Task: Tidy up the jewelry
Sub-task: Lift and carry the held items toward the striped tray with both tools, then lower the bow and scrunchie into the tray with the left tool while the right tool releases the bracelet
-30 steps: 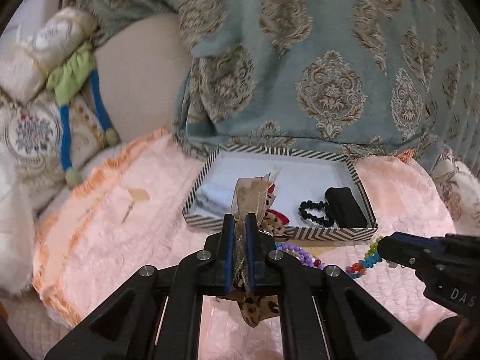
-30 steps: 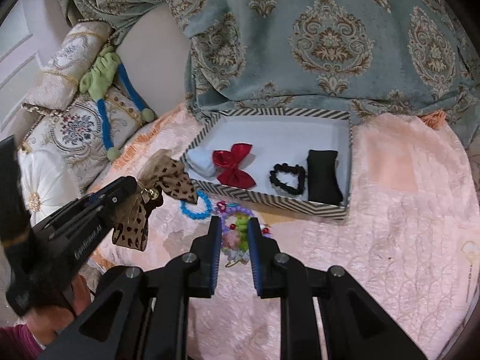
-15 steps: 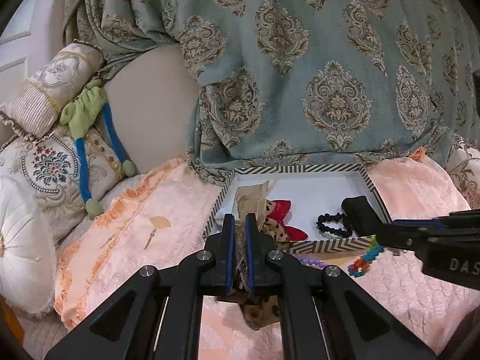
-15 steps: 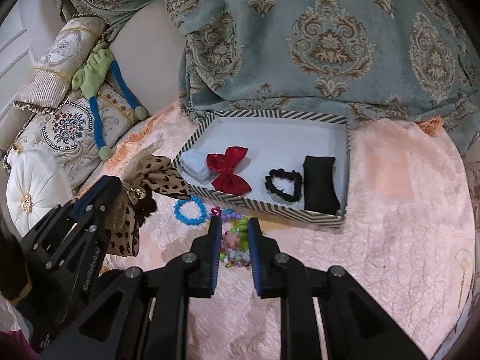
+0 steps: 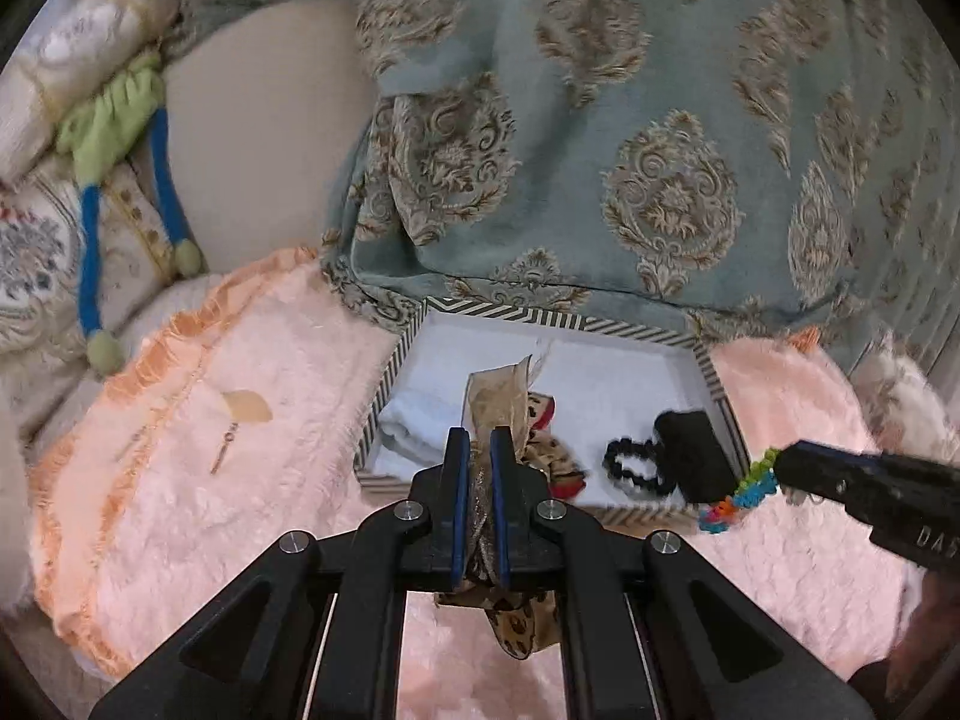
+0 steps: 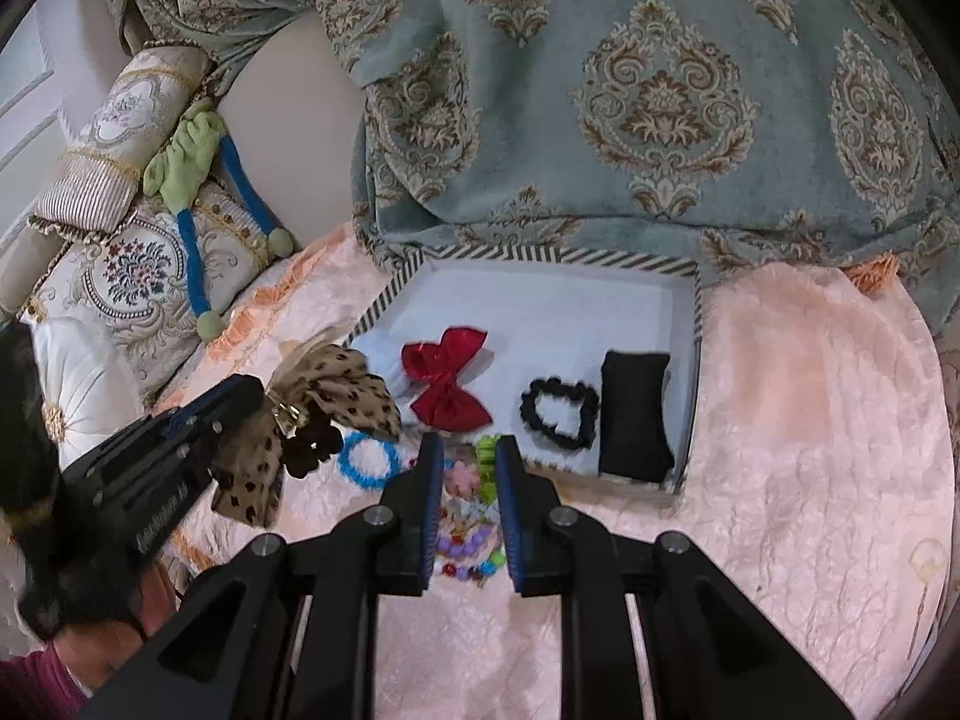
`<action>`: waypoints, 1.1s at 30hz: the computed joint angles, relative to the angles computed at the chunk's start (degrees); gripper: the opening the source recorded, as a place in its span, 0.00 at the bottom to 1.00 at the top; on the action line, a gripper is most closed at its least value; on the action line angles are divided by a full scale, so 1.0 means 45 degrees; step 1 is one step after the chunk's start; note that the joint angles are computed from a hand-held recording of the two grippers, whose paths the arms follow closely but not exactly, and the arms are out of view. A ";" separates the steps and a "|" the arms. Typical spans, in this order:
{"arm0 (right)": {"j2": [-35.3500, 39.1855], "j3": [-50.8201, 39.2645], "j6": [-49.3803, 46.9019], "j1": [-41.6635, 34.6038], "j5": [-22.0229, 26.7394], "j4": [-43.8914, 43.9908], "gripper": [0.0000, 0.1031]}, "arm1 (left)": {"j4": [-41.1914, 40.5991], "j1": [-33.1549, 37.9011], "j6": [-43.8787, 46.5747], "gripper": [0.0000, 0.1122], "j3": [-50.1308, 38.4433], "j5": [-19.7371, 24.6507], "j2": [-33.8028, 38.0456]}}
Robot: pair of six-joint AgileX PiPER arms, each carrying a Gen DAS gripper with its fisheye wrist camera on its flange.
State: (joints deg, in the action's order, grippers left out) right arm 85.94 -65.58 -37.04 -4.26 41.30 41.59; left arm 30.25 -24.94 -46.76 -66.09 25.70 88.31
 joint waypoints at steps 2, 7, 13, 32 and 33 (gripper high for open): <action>0.0320 -0.0386 -0.0061 -0.0016 0.0007 0.0051 0.17 | -0.1515 0.0613 0.1444 0.00 -0.0700 0.0062 0.0442; 0.1595 -0.1765 -0.0019 0.0099 -0.0099 0.0193 0.17 | -0.2244 0.1263 0.2414 0.00 -0.2475 0.0503 0.1730; 0.3665 -0.4012 0.0615 0.0486 -0.0073 0.0057 0.17 | -0.5339 0.1964 0.5376 0.00 -0.5775 0.1404 0.4050; 0.8592 -0.8488 0.2367 0.0507 0.0611 -0.1114 0.17 | -1.3950 0.4342 1.3461 0.28 -0.3359 0.2679 0.3824; 0.8612 -0.8456 0.2378 0.0533 0.0622 -0.1149 0.17 | -1.3680 0.4219 1.3412 0.28 -0.3090 0.2588 0.3791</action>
State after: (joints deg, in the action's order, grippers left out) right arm 124.69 -103.64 -26.34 -1.87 44.10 36.41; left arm -31.31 -5.96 13.59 -80.00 37.35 105.37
